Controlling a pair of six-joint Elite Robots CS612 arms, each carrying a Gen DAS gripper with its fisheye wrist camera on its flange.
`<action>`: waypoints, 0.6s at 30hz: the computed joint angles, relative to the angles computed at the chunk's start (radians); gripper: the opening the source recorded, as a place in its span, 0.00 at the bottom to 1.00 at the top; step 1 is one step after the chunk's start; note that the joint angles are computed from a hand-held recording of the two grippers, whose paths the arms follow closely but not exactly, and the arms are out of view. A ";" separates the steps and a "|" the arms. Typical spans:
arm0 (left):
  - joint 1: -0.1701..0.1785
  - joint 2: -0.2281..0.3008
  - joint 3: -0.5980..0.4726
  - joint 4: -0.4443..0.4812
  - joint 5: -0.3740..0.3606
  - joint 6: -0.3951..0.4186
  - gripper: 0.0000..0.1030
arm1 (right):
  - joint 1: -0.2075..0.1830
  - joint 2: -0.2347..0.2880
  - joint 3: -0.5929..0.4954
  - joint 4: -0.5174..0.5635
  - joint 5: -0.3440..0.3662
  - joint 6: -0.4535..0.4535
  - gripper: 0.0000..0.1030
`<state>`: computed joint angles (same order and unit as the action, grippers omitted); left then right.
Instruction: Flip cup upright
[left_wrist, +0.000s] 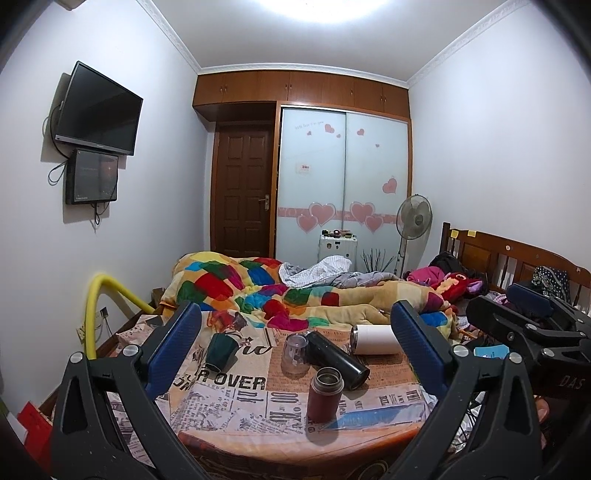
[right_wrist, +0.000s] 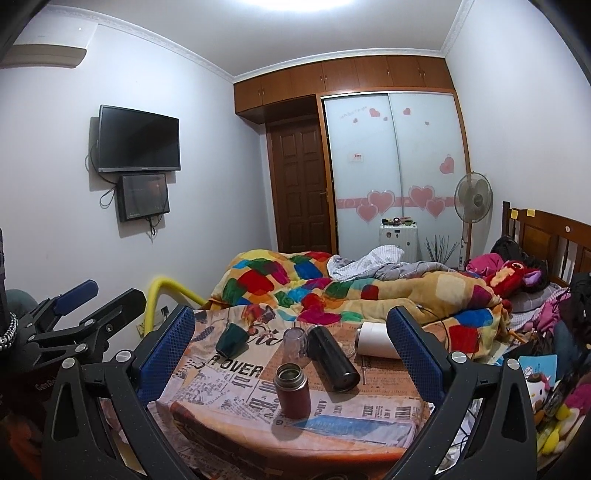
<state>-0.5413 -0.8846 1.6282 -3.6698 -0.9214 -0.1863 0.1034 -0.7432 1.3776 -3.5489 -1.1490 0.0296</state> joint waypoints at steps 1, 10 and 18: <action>0.000 -0.001 0.000 0.003 -0.001 0.000 1.00 | 0.000 0.001 -0.001 0.001 -0.001 0.000 1.00; 0.002 0.004 -0.004 0.007 -0.006 0.003 1.00 | -0.002 0.001 -0.003 0.011 0.011 -0.004 1.00; 0.000 0.009 -0.011 0.005 -0.005 0.002 1.00 | 0.000 0.002 -0.006 0.016 0.012 -0.003 1.00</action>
